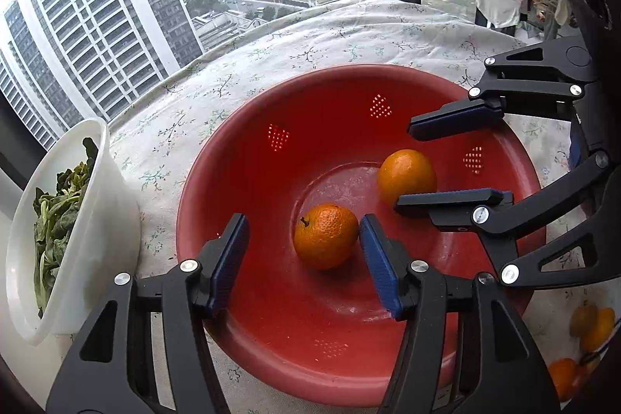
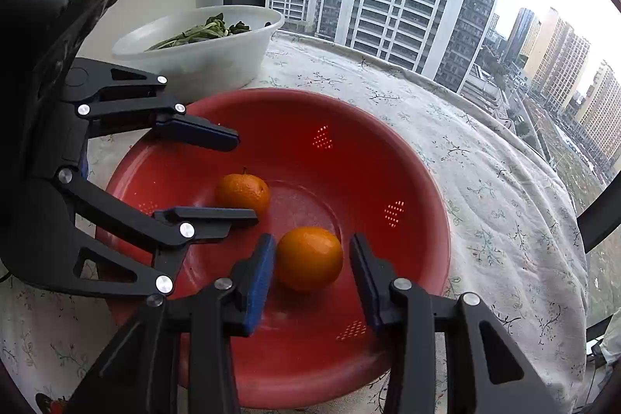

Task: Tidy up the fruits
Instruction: 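Lift both open tools out of the colander back toward the fruit, then grasp a dark plum with the left tool while the right tool grasps another plum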

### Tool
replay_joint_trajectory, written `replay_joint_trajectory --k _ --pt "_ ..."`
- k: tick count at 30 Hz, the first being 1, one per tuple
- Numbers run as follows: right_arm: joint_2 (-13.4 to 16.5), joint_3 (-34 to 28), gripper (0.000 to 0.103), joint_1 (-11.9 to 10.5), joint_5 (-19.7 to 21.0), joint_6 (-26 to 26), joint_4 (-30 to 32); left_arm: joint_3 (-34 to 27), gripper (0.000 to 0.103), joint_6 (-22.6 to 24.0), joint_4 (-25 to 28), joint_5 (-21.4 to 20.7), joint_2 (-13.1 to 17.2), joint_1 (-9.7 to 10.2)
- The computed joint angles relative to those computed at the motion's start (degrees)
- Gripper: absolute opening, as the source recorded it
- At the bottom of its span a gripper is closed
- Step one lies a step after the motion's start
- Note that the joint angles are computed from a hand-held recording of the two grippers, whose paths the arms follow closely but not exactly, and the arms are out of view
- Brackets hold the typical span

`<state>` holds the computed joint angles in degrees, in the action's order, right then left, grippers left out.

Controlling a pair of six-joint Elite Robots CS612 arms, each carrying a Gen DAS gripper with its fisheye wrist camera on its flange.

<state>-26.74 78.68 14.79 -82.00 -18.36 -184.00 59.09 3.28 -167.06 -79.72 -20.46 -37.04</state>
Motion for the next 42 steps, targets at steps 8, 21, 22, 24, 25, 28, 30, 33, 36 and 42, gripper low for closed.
replay_joint_trajectory --k 8,21,22,24,25,28,30,33,36,42 --pt "-1.9 3.88 0.054 -0.34 1.17 1.57 -7.73 7.83 0.094 -1.21 -10.96 1.52 -3.83 -0.56" --pt "-6.34 21.78 0.102 -4.19 7.94 19.35 -44.4 33.01 0.103 -18.01 -36.46 13.96 -14.22 -3.64" --pt "-7.06 23.47 0.102 -4.86 9.6 22.58 -43.78 34.86 0.103 -20.8 -35.64 14.45 -15.14 -3.8" --pt "-8.37 26.59 0.103 -5.69 10.82 28.1 -41.4 37.99 0.103 -22.78 -39.59 13.79 -15.6 -3.95" --pt "-9.14 28.42 0.103 -6.05 10.87 30.79 -39.39 39.47 0.103 -23.12 -40.78 13.29 -15.91 -4.12" --pt "-9.73 32.38 0.103 -6.84 13.09 36.01 -36.78 42.39 0.103 -21.4 -36.38 15.31 -17.3 -5.62" --pt "-9.44 34.63 0.103 -6.3 12.29 34.66 -38.15 44.14 0.103 -18.2 -36.48 15.73 -17.42 -6.93" --pt "-7.97 36.62 0.103 -4.88 11.83 30.17 -43.94 46.54 0.103 -13.16 -40.1 6.26 -17.64 -7.18" --pt "-6.84 37.47 0.101 -4.12 13.83 26.8 -47.52 46.71 0.103 -8.93 -38.72 0.26 -17.89 -7.55" --pt "-6.27 37.1 0.074 -1.64 12.75 19.78 -47.31 45.11 0.095 -5.42 -34.25 -7.6 -17.89 -6.72"
